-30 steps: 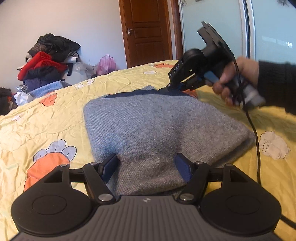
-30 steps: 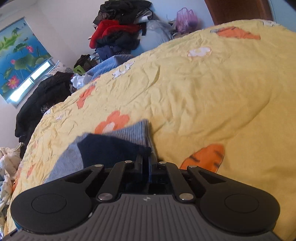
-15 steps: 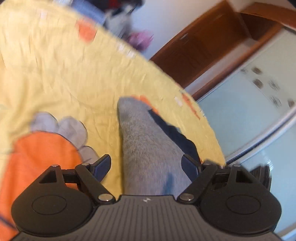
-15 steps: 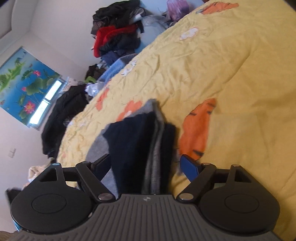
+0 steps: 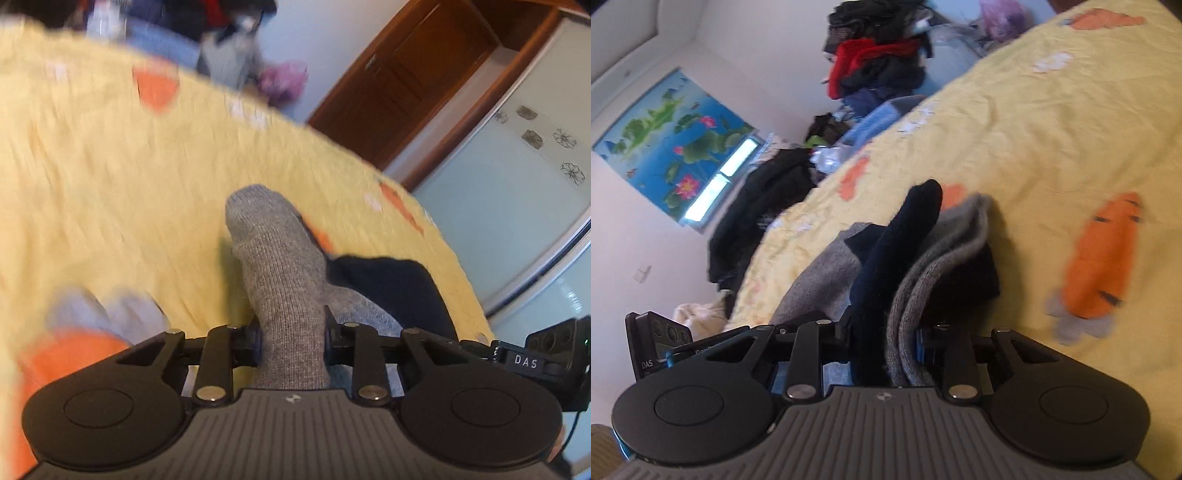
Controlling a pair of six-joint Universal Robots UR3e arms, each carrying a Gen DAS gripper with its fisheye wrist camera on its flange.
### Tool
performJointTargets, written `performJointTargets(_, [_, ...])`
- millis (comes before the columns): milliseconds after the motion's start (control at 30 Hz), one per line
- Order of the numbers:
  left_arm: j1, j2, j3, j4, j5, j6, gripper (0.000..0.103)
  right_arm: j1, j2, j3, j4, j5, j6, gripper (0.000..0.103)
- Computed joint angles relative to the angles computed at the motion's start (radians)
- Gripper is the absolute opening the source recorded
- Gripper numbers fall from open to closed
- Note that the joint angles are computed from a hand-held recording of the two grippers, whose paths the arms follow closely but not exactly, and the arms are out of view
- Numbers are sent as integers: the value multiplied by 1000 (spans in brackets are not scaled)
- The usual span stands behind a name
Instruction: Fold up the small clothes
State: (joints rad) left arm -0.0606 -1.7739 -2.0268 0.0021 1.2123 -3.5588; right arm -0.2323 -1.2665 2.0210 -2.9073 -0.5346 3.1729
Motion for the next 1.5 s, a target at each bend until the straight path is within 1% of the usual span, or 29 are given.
performJointTargets(133, [106,58,36,-168,-5,92,31,114,177,-208,-77,-5,152,36])
performJointTargets(200, [135,24,61,-245,16,137,35,169,282,-340,-27,-49,190,40])
performJointTargets(233, [157,31,37,-256,3,143,43,190,314,-380,-12,-97,221,47])
performJointTargets(267, [193,63,-28,-212,-43,142,43,197,328,-380,-22,-119,267,52])
performJointTargets(300, [232,115,-111,-154,-92,143,43,187,327,-348,-56,-93,298,54])
performJointTargets(367, [289,229,-254,-93,-158,176,50,168,256,-247,-76,-73,252,80])
performJointTargets(400, [328,305,-326,-110,-199,204,56,159,196,-189,-61,-83,192,85])
performJointTargets(433, [357,364,-378,-144,-233,223,58,147,136,-119,-66,-94,146,88])
performJointTargets(500, [427,484,-465,-276,-338,280,58,115,17,-10,32,-85,31,88])
performJointTargets(533, [452,540,-502,-343,-378,315,58,93,-39,36,115,-71,-41,86])
performJointTargets(567, [462,568,-540,-352,-399,328,58,86,-84,73,170,-69,-87,83])
performJointTargets(633, [455,584,-596,-293,-416,329,56,85,-141,147,161,-71,-125,81])
performJointTargets(667, [426,559,-595,-238,-384,305,49,82,-157,169,158,-65,-133,78])
performJointTargets(700, [405,540,-576,-244,-363,290,26,83,-160,171,166,-63,-128,72])
performJointTargets(733, [408,528,-558,-277,-376,277,20,88,-158,162,188,-64,-115,44])
performJointTargets(767, [420,545,-555,-304,-387,266,18,91,-147,139,242,-53,-118,25])
performJointTargets(867, [447,729,-532,-492,-387,301,13,111,-182,136,277,-50,-123,25])
performJointTargets(933, [501,912,-529,-685,-411,394,13,89,-271,182,341,-18,-182,25])
performJointTargets(1000, [486,964,-530,-740,-361,431,14,64,-332,232,390,-9,-230,25])
performJointTargets(1067, [386,878,-558,-596,-221,377,15,66,-329,273,357,-52,-225,33])
performJointTargets(1100, [353,870,-578,-553,-176,366,18,70,-315,287,330,-73,-198,31])
performJointTargets(1167, [301,943,-607,-536,-101,353,26,26,-359,356,321,-29,-178,44])
performJointTargets(1200, [228,951,-605,-497,-5,311,33,13,-420,387,317,-40,-173,47])
performJointTargets(1233, [123,931,-605,-418,126,253,39,7,-507,434,275,-81,-158,55])
performJointTargets(1267, [18,909,-605,-346,261,216,43,14,-612,478,242,-145,-147,63])
performJointTargets(1333, [-191,780,-607,-158,510,168,75,88,-771,544,139,-328,-86,71])
performJointTargets(1400, [-401,593,-575,-7,737,125,77,212,-818,586,29,-496,-53,72])
performJointTargets(1433, [-486,503,-547,29,825,87,77,302,-786,590,-41,-600,-32,77])
performJointTargets(1500, [-543,417,-507,6,852,42,77,496,-664,560,-158,-814,15,90])
